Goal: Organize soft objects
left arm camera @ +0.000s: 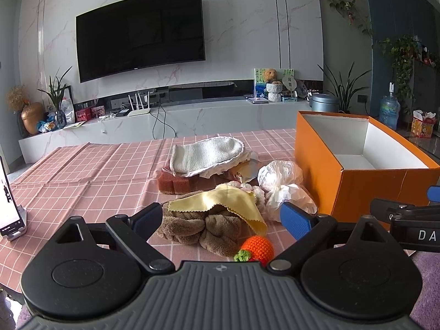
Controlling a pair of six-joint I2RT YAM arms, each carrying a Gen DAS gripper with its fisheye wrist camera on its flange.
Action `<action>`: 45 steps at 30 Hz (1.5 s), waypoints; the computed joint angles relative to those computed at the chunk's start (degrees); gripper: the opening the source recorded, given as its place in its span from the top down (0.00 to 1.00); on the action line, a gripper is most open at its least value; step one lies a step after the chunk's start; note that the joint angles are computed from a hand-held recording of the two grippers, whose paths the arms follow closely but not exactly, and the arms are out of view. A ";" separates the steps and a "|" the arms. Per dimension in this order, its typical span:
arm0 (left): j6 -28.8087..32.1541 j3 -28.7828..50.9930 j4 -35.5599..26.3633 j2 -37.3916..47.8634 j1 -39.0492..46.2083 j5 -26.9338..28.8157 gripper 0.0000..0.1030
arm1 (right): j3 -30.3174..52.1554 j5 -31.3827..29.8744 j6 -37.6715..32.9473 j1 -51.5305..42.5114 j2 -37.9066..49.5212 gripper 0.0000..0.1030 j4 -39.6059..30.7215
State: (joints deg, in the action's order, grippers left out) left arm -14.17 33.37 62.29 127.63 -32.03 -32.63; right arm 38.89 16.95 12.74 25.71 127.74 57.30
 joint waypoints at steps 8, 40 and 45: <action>0.06 0.06 0.00 0.05 -0.02 -0.08 0.00 | 0.18 -0.26 0.71 -0.39 -0.09 0.02 -0.94; -0.40 0.18 -0.15 0.58 -0.16 0.06 0.00 | -0.01 -0.55 1.32 -0.55 -0.50 0.02 -1.97; -0.73 0.60 0.29 2.13 -0.48 1.16 0.00 | 0.20 -0.86 1.19 -0.48 -0.52 0.02 -2.39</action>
State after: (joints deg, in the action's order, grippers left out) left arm -14.90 33.97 62.57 129.76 -32.52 -31.47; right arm 39.09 16.09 13.93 25.23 127.22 54.91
